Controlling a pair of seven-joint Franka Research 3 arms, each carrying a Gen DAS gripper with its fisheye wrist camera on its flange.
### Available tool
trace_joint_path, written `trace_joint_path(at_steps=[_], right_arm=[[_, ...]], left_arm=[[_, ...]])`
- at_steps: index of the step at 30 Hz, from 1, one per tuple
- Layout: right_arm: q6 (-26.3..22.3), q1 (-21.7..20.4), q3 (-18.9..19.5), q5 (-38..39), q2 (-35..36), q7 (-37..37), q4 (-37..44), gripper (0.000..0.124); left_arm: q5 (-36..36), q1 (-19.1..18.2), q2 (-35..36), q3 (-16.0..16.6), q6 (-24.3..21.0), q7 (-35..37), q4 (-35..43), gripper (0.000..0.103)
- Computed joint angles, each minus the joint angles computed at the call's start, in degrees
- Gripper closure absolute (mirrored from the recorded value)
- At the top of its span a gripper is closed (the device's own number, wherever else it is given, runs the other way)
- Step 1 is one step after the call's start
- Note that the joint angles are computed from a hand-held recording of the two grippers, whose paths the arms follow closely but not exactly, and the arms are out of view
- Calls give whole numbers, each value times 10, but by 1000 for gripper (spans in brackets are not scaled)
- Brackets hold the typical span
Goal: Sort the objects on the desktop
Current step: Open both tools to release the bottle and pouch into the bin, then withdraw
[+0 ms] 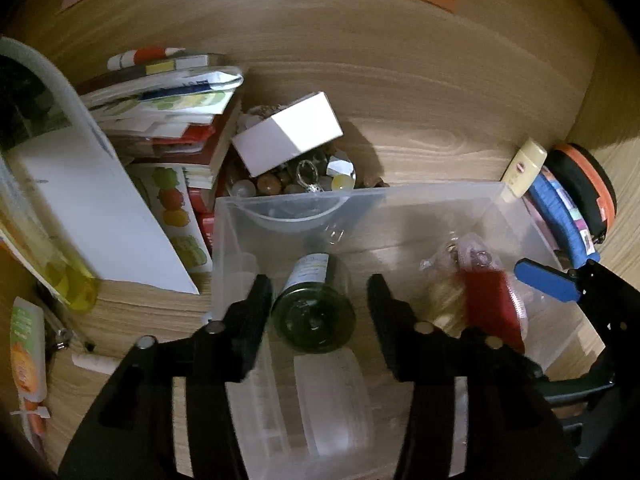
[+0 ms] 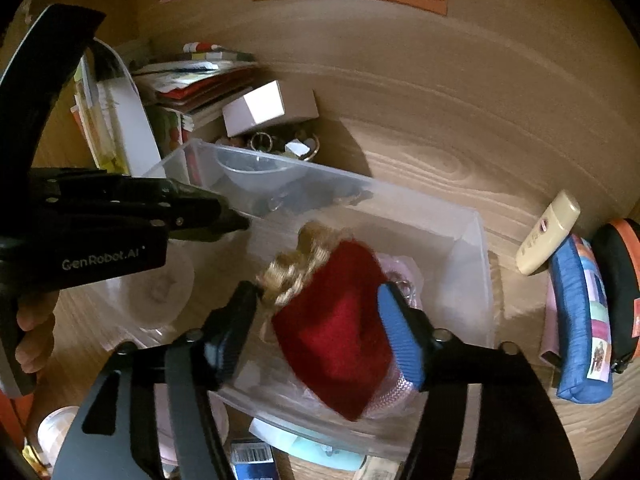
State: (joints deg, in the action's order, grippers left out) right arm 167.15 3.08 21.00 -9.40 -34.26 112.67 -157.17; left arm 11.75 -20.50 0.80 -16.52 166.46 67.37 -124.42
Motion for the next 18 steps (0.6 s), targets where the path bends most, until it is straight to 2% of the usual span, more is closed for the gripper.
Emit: trace_joint_path(at_steps=[4, 7, 10, 12, 17, 18], right_arm=[[4, 2, 0, -1, -7, -1, -3, 49], [7, 2, 0, 2, -17, -2, -6, 41], [2, -24, 26, -9, -33, 13, -6, 41], [-9, -36, 36, -16, -44, 25, -5, 41], [-29, -20, 19, -9, -82, 37, -20, 40], [-32, -17, 18, -7, -90, 40, -24, 40]], left_arm=[[8, -2, -6, -1, 11, -12, -4, 45], [-65, -9, -20, -3, 25, 54, -14, 41], [-33, -8, -41, -3, 37, 30, -26, 39], [-39, -14, -56, 1, 44, 38, -36, 38], [-50, -28, -97, 14, 48, 56, -68, 37], [-66, -37, -105, 23, 47, 68, -76, 30]])
